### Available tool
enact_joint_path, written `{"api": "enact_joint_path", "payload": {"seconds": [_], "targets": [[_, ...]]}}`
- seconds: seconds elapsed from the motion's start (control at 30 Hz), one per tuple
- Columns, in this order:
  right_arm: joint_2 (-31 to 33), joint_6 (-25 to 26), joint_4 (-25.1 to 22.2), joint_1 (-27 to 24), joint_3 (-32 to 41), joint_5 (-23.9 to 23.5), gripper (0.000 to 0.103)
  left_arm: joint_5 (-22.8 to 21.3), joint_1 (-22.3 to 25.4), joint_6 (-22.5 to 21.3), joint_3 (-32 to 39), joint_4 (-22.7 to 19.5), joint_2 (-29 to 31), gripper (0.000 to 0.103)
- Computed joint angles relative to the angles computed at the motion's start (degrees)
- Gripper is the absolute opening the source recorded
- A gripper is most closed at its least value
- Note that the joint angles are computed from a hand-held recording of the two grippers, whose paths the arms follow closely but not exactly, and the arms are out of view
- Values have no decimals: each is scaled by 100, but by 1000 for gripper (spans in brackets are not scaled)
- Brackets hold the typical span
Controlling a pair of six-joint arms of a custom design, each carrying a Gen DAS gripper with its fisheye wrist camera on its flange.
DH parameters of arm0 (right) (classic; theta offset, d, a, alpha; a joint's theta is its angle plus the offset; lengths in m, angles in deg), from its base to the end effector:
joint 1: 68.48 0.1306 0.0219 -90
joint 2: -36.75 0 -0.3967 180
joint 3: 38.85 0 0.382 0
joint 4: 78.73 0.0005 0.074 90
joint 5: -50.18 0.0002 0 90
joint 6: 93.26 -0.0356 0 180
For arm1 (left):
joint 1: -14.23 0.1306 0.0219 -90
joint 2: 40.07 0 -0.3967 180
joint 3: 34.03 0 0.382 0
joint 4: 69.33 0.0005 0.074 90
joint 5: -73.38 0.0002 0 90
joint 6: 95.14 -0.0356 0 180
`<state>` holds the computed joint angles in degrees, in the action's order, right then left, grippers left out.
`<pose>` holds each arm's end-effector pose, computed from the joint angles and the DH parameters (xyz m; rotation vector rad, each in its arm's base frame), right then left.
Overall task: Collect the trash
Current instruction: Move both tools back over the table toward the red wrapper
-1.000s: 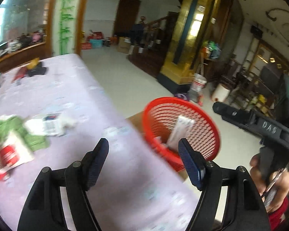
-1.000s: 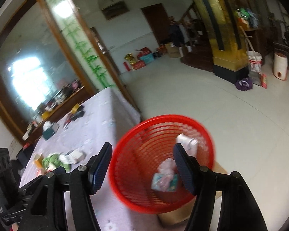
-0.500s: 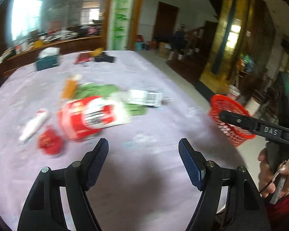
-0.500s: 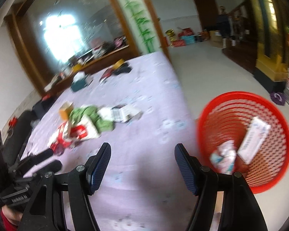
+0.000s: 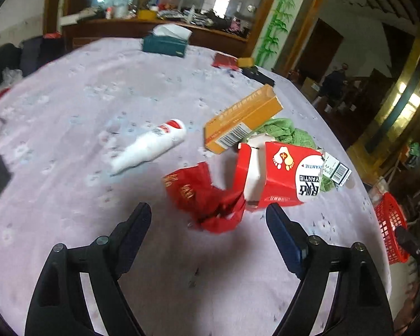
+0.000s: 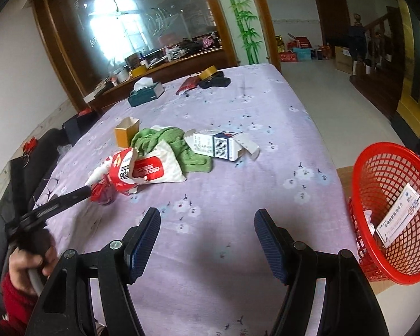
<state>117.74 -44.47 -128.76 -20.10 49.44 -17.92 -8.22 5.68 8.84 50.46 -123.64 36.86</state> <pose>0.2874 0.3027 0.4982 0.0500 2.2809 0.3888 0.3804 -0.0630 0.4876 -0.0440 2.4054 -0.3594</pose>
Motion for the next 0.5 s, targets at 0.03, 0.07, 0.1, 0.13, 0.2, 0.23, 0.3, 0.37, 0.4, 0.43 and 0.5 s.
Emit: {"api": "enact_joint_path", "payload": {"seconds": [0.03,0.07,0.1,0.13,0.2,0.23,0.3,0.37,0.4,0.43,0.5], "targets": [[9,17,-13,10,22,4,74,-220,-47,13,64,-48,132,83],[15,26,-31,15,45,2,74,-299,-78,14,89,-53,196,83],[43,47,-39,20,82,-11,74,-247,-68,-16,101,-18,286,83],[66,85,-35,24,117,-43,74,-239,-62,-11,87,-10,317,82],[107,184,-15,34,180,-117,74,-28,0,32,132,-70,428,62],[162,273,3,39,251,-184,74,-12,14,50,142,-62,441,53],[265,432,60,34,379,-360,74,-4,44,22,158,-72,466,43],[387,562,153,13,505,-614,74,96,112,15,127,-32,445,40],[488,637,228,-15,601,-830,74,73,127,0,94,-17,404,40],[595,711,283,-28,688,-999,74,52,134,-38,52,5,350,39],[826,886,299,-56,900,-1211,74,53,165,-72,-38,62,229,39]]}}
